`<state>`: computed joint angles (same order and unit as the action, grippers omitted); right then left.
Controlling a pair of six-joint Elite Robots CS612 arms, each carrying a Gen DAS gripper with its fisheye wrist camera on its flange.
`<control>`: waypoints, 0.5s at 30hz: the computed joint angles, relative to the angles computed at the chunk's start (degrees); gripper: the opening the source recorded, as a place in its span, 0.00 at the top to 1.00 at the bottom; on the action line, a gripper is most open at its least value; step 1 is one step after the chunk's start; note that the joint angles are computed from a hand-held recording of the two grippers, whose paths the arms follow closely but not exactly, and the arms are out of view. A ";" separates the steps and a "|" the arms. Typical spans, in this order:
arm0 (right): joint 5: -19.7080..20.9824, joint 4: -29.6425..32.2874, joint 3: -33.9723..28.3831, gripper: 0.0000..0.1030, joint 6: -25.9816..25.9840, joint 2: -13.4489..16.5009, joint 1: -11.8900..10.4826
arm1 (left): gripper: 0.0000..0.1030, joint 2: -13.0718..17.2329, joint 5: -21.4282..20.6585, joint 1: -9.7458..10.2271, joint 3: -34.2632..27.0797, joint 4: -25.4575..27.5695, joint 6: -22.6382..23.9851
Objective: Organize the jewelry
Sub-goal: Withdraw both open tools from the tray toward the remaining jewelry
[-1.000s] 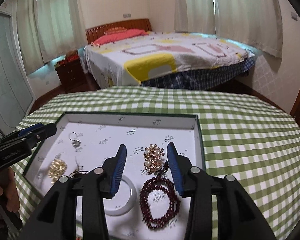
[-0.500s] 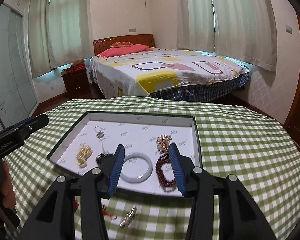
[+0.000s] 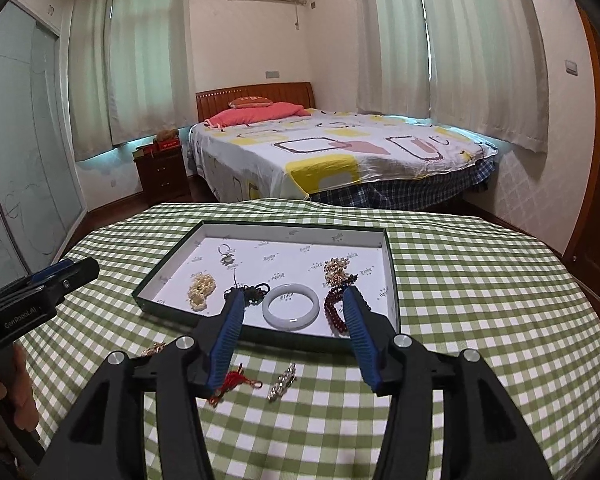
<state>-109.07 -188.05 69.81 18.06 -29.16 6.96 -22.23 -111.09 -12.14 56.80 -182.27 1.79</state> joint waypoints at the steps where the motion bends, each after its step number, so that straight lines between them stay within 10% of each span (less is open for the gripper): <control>1: -0.11 -0.29 0.37 0.50 0.06 -0.15 0.08 | 0.41 -0.34 0.21 0.02 0.83 -0.71 0.19; 15: -1.10 -3.18 3.94 0.44 -0.07 -1.47 1.20 | 0.35 -2.74 0.36 0.44 6.94 -4.59 1.11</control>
